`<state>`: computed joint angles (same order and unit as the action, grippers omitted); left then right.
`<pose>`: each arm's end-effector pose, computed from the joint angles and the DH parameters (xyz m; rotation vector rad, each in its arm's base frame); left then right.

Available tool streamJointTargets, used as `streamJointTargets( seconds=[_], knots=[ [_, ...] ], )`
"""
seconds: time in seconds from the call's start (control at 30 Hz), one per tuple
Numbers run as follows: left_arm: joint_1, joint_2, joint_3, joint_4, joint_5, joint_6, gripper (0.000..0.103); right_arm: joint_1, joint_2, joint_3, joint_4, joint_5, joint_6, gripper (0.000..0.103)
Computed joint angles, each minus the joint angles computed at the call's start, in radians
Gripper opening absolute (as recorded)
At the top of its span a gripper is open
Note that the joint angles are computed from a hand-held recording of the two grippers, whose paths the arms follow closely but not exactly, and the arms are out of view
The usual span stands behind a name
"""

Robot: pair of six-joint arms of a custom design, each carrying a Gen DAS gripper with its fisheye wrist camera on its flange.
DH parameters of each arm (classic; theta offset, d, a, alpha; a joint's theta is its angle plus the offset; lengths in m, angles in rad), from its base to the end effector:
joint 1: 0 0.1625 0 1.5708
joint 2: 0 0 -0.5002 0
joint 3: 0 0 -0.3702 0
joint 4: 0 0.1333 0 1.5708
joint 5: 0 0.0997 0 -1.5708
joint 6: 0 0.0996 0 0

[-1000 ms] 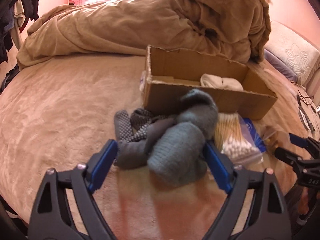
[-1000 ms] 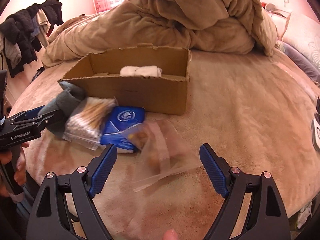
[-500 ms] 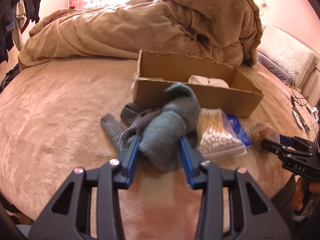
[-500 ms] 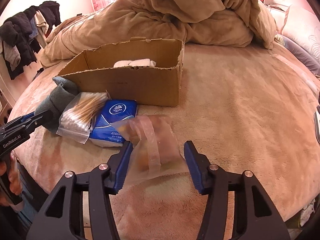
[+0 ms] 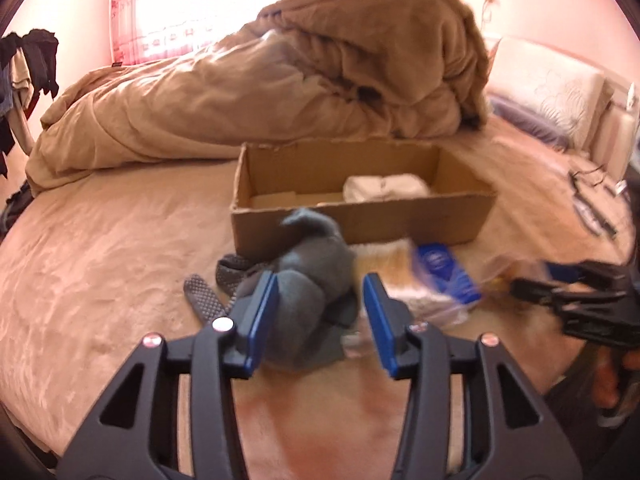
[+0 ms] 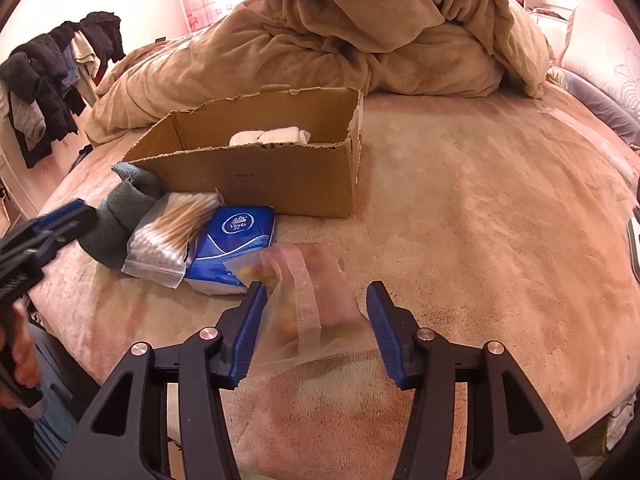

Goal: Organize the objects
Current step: 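Grasp the grey sock with the left tool while the right tool grasps the snack bag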

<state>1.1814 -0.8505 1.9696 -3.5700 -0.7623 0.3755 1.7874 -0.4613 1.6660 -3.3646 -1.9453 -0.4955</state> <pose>-0.0409 -0.6405 0.2384 0.4008 2.1577 -1.0193 0.2482 -0.6773 0.0178 0.7679 -2.4946 0.7142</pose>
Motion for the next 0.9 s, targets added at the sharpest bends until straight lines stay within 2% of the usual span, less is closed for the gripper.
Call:
streamJointTargets(
  seconds=[0.2, 0.27, 0.33, 0.4, 0.47, 0.53, 0.73, 0.77, 0.8, 0.9],
  knots=[
    [0.022, 0.009, -0.037, 0.057, 0.007, 0.029, 0.046, -0.003, -0.005, 0.008, -0.009, 0.009, -0.005, 0.055],
    [0.033, 0.015, -0.054, 0.091, 0.016, 0.034, 0.051, -0.003, -0.006, 0.009, -0.007, 0.009, -0.004, 0.055],
    [0.040, 0.015, -0.055, 0.097, 0.001, 0.042, 0.050, -0.002, -0.006, 0.010, -0.006, 0.012, -0.005, 0.055],
    [0.044, 0.000, -0.051, 0.124, -0.023, 0.009, 0.045, 0.000, -0.006, 0.013, -0.008, 0.012, -0.007, 0.054],
    [0.041, -0.009, -0.044, 0.132, -0.021, -0.006, 0.034, 0.000, -0.008, 0.018, -0.012, 0.016, -0.006, 0.054],
    [0.036, -0.021, -0.034, 0.126, -0.027, -0.018, 0.029, 0.000, -0.010, 0.022, -0.018, 0.026, 0.000, 0.054],
    [0.004, -0.084, 0.012, 0.146, -0.051, -0.101, 0.027, 0.019, -0.024, 0.038, -0.050, 0.020, 0.008, 0.049],
    [-0.003, -0.094, 0.020, 0.151, -0.054, -0.112, 0.027, 0.023, -0.029, 0.041, -0.056, 0.019, 0.009, 0.041],
    [-0.011, -0.106, 0.028, 0.157, -0.059, -0.124, 0.027, 0.028, -0.034, 0.045, -0.060, 0.021, 0.010, 0.025],
    [-0.033, -0.126, 0.038, 0.145, -0.050, -0.127, 0.027, 0.043, -0.045, 0.041, -0.054, 0.002, 0.015, 0.015]
  ],
)
